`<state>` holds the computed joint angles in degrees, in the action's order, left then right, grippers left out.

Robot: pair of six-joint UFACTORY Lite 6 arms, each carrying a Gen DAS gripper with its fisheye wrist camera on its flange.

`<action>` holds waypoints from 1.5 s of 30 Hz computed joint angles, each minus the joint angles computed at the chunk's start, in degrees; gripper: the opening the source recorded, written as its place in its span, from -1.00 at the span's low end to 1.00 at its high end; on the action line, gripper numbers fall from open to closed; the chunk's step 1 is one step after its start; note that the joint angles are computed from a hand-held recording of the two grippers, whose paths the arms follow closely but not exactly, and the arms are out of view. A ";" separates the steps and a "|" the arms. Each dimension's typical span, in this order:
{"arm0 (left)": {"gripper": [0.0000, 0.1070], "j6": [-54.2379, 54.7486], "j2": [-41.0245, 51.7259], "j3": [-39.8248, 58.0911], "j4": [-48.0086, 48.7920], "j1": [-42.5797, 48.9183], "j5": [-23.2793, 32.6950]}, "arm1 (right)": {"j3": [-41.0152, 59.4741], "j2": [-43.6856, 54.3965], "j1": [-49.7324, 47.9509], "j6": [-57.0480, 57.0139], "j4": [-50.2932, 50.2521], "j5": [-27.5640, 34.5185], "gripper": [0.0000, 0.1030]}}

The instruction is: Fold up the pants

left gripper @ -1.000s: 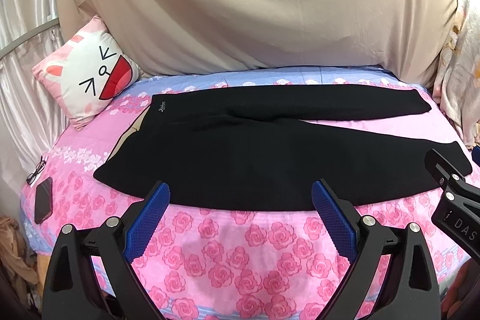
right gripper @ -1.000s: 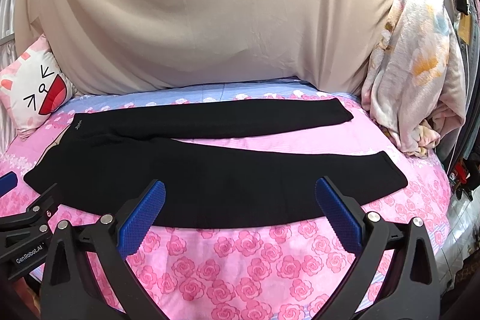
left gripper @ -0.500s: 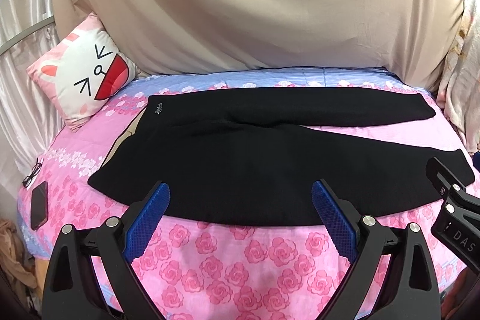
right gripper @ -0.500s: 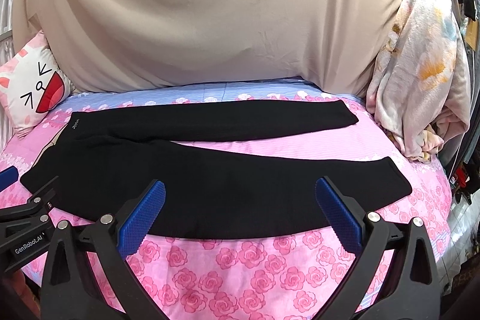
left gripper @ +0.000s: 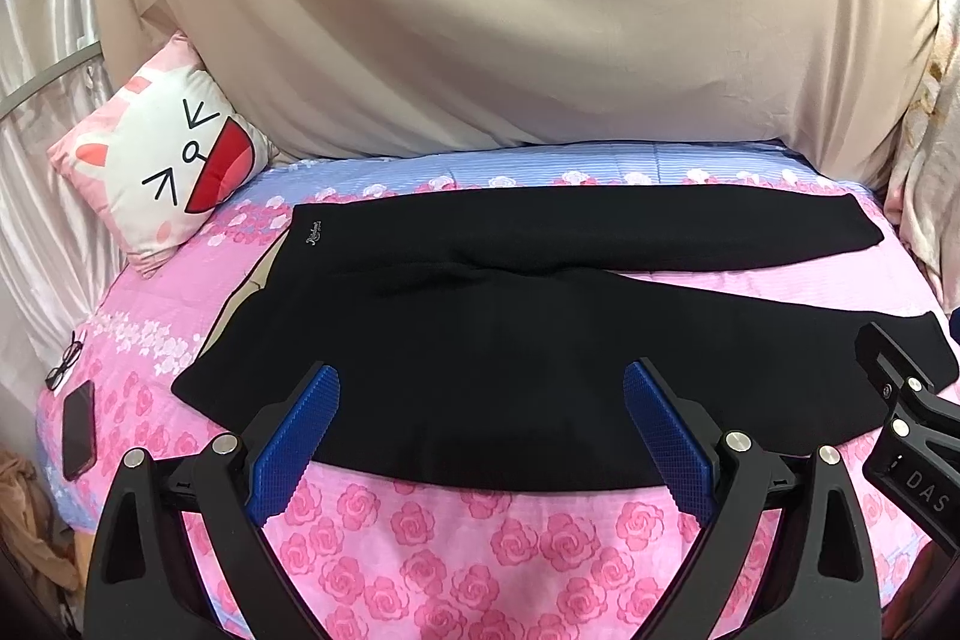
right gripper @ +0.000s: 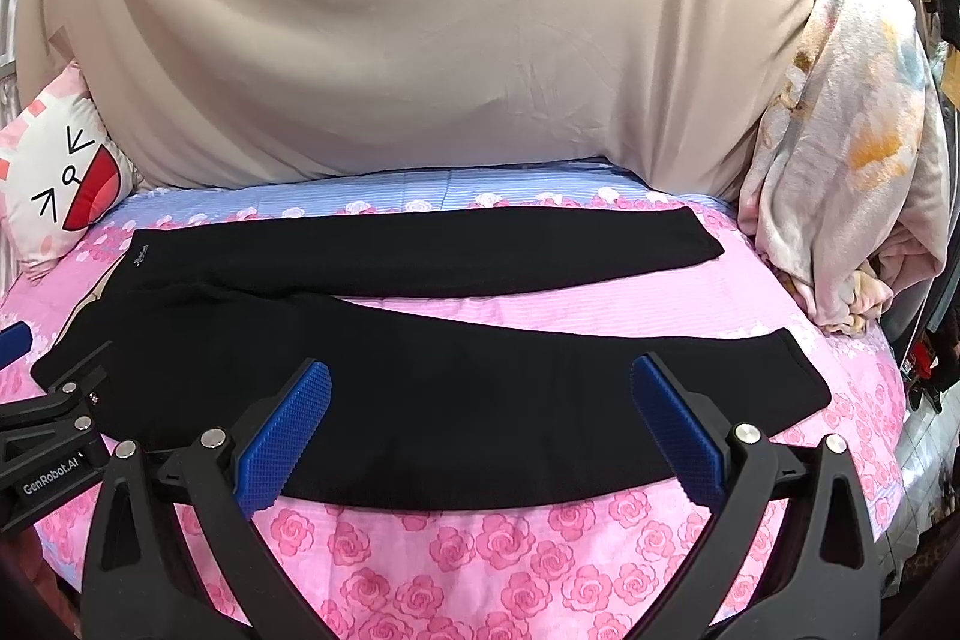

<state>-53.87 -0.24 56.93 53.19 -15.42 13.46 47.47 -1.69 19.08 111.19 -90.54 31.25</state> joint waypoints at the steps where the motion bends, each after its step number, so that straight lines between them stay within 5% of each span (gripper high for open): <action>1: 0.76 0.47 0.53 0.40 -0.43 0.16 -0.13 | 0.60 0.85 -0.59 -0.09 -0.13 -0.44 0.91; 17: 0.76 0.41 4.62 3.61 -0.52 -1.13 -0.86 | 0.76 1.23 -2.59 -1.02 -0.40 0.05 0.91; 45: 0.76 9.28 19.94 17.47 -7.59 1.36 -1.54 | 11.55 17.08 -14.81 6.00 -14.44 -11.29 0.91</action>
